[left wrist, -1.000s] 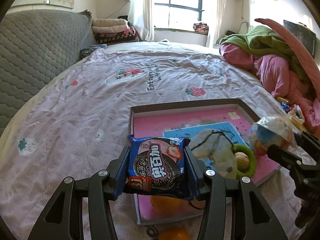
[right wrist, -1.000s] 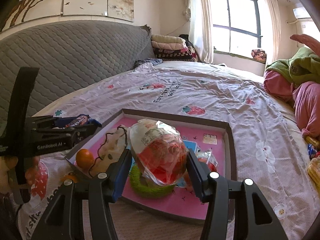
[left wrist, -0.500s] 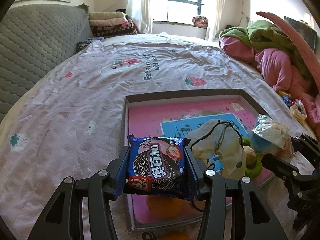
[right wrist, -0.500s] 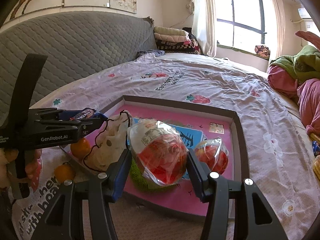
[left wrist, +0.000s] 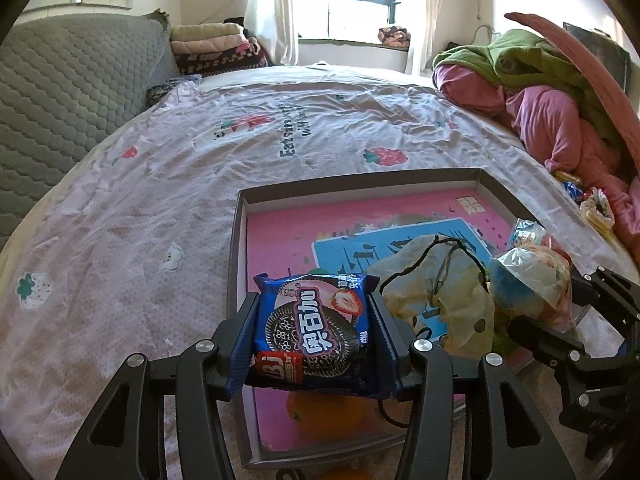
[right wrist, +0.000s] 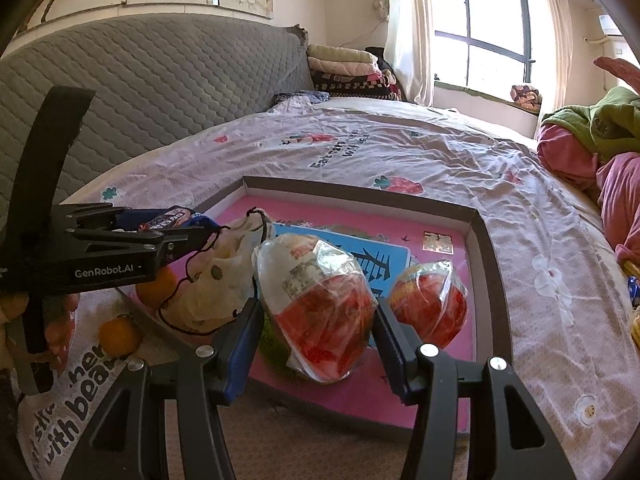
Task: Organize objects
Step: 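Carry the Oreo bag with the left tool while the right tool carries the egg bag over the tray, then lower the Oreo bag into the tray and open the left tool while the right tool releases the egg bag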
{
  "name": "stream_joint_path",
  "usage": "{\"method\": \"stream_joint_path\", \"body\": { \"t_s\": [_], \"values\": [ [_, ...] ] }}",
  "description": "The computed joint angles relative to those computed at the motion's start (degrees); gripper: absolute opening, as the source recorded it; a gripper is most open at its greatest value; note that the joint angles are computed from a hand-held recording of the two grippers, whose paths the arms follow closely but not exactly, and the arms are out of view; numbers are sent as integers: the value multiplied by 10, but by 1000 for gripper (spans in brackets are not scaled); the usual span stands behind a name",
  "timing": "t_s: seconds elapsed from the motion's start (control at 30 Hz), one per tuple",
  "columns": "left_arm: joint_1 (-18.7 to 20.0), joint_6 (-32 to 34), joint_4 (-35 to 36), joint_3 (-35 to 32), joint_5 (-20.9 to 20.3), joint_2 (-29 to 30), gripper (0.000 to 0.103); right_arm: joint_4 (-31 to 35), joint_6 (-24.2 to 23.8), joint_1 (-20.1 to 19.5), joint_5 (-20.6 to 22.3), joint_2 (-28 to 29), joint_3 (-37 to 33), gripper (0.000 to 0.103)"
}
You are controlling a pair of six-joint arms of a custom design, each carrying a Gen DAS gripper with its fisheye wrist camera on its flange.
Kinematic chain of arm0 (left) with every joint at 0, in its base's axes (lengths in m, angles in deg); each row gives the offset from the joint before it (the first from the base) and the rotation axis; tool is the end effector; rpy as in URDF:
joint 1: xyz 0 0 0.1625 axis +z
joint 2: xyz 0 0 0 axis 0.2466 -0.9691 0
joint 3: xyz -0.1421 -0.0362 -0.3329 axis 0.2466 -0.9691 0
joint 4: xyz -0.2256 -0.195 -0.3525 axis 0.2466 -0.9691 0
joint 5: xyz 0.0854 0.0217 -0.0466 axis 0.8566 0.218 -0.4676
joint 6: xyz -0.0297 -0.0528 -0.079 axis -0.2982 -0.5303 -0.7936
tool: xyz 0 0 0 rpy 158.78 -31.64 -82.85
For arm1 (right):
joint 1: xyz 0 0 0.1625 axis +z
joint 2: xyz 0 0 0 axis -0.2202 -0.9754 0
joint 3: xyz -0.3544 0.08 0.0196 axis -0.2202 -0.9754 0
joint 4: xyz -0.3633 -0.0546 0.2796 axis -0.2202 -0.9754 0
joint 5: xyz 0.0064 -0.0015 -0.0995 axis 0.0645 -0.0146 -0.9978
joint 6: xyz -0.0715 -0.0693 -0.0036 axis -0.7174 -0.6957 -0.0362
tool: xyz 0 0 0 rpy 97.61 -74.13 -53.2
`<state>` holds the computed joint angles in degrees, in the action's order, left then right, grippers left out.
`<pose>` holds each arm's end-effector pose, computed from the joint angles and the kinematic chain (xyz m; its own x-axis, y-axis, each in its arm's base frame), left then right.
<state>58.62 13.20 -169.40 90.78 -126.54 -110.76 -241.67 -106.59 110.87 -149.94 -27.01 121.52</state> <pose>-0.0533 -0.7822 0.1674 -0.6532 0.4105 -0.6363 0.7033 0.6404 -0.3087 0.1865 -0.6779 0.0086 -0.7123 -0.1553 0.6845 -0.6121 0.6147 -0.4975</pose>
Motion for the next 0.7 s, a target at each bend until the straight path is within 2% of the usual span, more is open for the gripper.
{"method": "stream_joint_path", "body": {
  "t_s": [0.27, 0.43, 0.7],
  "values": [
    [-2, 1, -1, -3, 11, 4, 57, 6, 0, 2, -1, 1, -2, 57],
    [-4, 1, 0, -6, 25, 8, 65, 6, 5, 1, 2, -1, 1, 62],
    [-5, 5, -14, 2, 22, 3, 70, -1, 3, 1, 14, -5, 6, 62]
  ]
}}
